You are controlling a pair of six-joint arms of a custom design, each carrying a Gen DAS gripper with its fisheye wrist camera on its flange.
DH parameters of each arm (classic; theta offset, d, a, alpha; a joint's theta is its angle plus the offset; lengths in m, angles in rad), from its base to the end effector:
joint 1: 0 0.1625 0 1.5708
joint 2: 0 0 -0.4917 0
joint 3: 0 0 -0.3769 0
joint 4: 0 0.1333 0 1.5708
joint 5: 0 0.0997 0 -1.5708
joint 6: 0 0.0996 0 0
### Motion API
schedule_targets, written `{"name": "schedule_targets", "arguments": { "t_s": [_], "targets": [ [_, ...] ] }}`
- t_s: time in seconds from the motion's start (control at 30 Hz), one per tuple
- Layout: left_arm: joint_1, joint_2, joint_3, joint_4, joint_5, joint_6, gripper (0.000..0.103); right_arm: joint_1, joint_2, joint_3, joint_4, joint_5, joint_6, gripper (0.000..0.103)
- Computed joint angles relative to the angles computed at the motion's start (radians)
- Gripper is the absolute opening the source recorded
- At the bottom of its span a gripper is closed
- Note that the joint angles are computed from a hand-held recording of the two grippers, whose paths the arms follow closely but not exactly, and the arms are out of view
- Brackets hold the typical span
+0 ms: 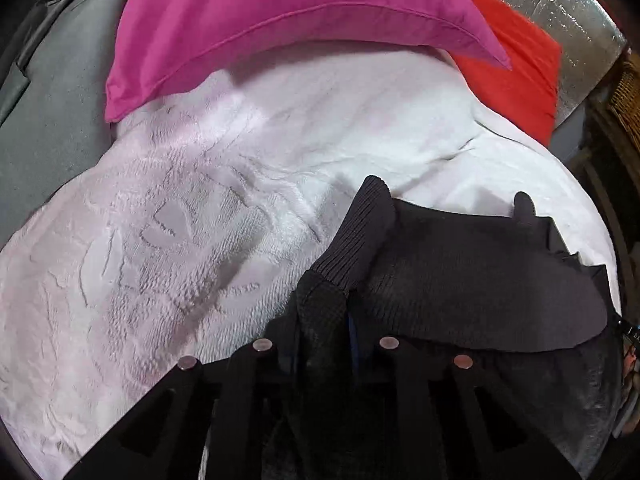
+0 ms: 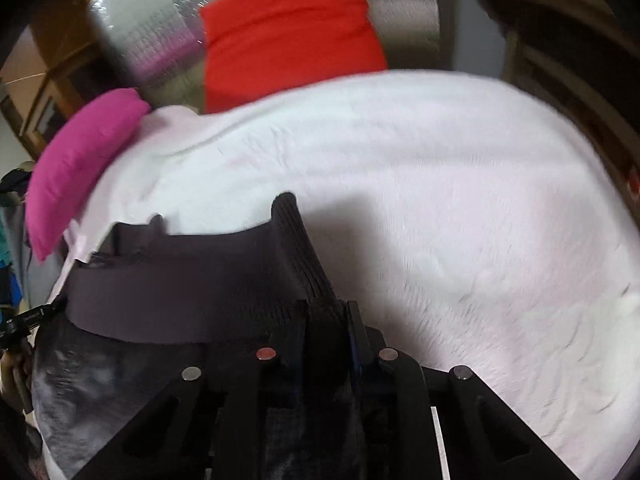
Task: Fold large clothes
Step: 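Press and smooth the folded jacket bundle with both grippers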
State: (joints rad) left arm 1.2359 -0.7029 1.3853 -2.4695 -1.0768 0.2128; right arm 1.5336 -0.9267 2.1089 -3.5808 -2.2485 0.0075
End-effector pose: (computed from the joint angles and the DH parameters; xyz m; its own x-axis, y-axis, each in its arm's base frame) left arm -0.0871 -0.7996 0.1784 -0.7777 0.3837 -0.4980 0.4965 0.8608 -0.1120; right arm 0.0499 -0.5649 0.2278 -0.7611 0.4955 0.4186 0.0309 0.6723 -0.7396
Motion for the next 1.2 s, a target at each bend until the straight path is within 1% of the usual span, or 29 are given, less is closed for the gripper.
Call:
{"name": "schedule_targets", "arguments": {
  "t_s": [0.07,0.13,0.17,0.2,0.23,0.27,0.3,0.33,0.37,0.4,0.43,0.47,0.5,0.53,0.57,0.63,0.67,0.73,0.77,0.8,0.83,0.87,0.9,0.93,1.0,1.07,1.13,1.2],
  "targets": [
    [0.002,0.002,-0.006,0.003,0.002,0.005,0.026,-0.012,-0.005,0.008,-0.012,0.02,0.02,0.018],
    [0.001,0.008,-0.016,0.011,0.004,0.001,0.026,-0.005,-0.007,0.005,0.002,0.007,0.027,0.02],
    [-0.001,0.006,-0.015,0.006,0.003,0.0,0.028,-0.003,-0.008,0.01,-0.007,0.006,0.031,0.02],
    [-0.003,0.003,-0.013,0.0,0.002,-0.001,0.032,-0.004,-0.014,0.019,-0.018,0.023,0.041,0.022],
    [-0.008,-0.005,-0.003,-0.009,0.004,-0.001,0.035,-0.005,-0.021,0.022,-0.021,0.045,0.051,0.027],
    [-0.013,-0.015,0.01,-0.023,0.01,0.001,0.043,-0.001,-0.024,0.031,-0.044,0.051,0.048,0.035],
    [-0.022,-0.028,0.029,-0.044,0.016,0.002,0.046,0.012,-0.018,0.033,-0.072,0.036,0.034,0.039],
    [-0.034,-0.043,0.054,-0.085,0.026,0.011,0.048,0.028,-0.014,0.038,-0.111,0.015,0.007,0.045],
    [-0.043,-0.058,0.077,-0.126,0.035,0.03,0.052,0.05,-0.01,0.043,-0.147,-0.013,-0.018,0.045],
    [-0.057,-0.078,0.115,-0.193,0.051,0.064,0.06,0.075,-0.006,0.046,-0.177,-0.037,-0.038,0.045],
    [-0.073,-0.1,0.158,-0.267,0.066,0.099,0.063,0.098,0.0,0.047,-0.202,-0.053,-0.057,0.045],
    [-0.086,-0.121,0.201,-0.327,0.063,0.125,0.067,0.118,0.009,0.045,-0.221,-0.058,-0.076,0.045],
    [-0.097,-0.144,0.238,-0.363,0.048,0.142,0.069,0.137,0.016,0.047,-0.236,-0.058,-0.092,0.046],
    [-0.107,-0.168,0.277,-0.387,0.027,0.154,0.069,0.167,0.031,0.046,-0.243,-0.049,-0.105,0.049],
    [-0.12,-0.189,0.319,-0.407,0.009,0.166,0.071,0.185,0.045,0.046,-0.244,-0.041,-0.111,0.053],
    [-0.143,-0.224,0.402,-0.442,-0.019,0.199,0.071,0.218,0.075,0.042,-0.217,-0.029,-0.121,0.056],
    [-0.152,-0.234,0.446,-0.465,-0.031,0.224,0.072,0.233,0.097,0.033,-0.188,-0.029,-0.128,0.056],
    [-0.166,-0.237,0.506,-0.5,-0.028,0.265,0.072,0.247,0.133,0.013,-0.135,-0.044,-0.136,0.056],
    [-0.173,-0.222,0.537,-0.537,-0.004,0.302,0.072,0.252,0.163,-0.012,-0.101,-0.098,-0.147,0.056],
    [-0.176,-0.202,0.548,-0.558,0.036,0.328,0.072,0.247,0.186,-0.041,-0.042,-0.164,-0.136,0.056],
    [-0.176,-0.172,0.546,-0.553,0.1,0.336,0.072,0.233,0.196,-0.057,0.001,-0.202,-0.11,0.056],
    [-0.166,-0.147,0.527,-0.506,0.142,0.315,0.072,0.22,0.201,-0.06,0.001,-0.211,-0.093,0.056],
    [-0.149,-0.132,0.503,-0.465,0.141,0.298,0.074,0.204,0.205,-0.06,-0.034,-0.207,-0.087,0.056],
    [-0.129,-0.124,0.483,-0.451,0.118,0.275,0.074,0.199,0.204,-0.065,-0.039,-0.21,-0.074,0.056],
    [-0.111,-0.115,0.456,-0.437,0.115,0.233,0.074,0.194,0.215,-0.083,-0.03,-0.23,-0.08,0.054],
    [-0.117,-0.1,0.445,-0.437,0.15,0.24,0.074,0.191,0.235,-0.103,-0.034,-0.26,-0.077,0.055],
    [-0.125,-0.096,0.441,-0.423,0.176,0.227,0.074,0.191,0.236,-0.109,-0.03,-0.273,-0.056,0.055],
    [-0.133,-0.108,0.431,-0.37,0.187,0.181,0.074,0.205,0.217,-0.095,-0.014,-0.282,0.012,0.055]
  ]
}}
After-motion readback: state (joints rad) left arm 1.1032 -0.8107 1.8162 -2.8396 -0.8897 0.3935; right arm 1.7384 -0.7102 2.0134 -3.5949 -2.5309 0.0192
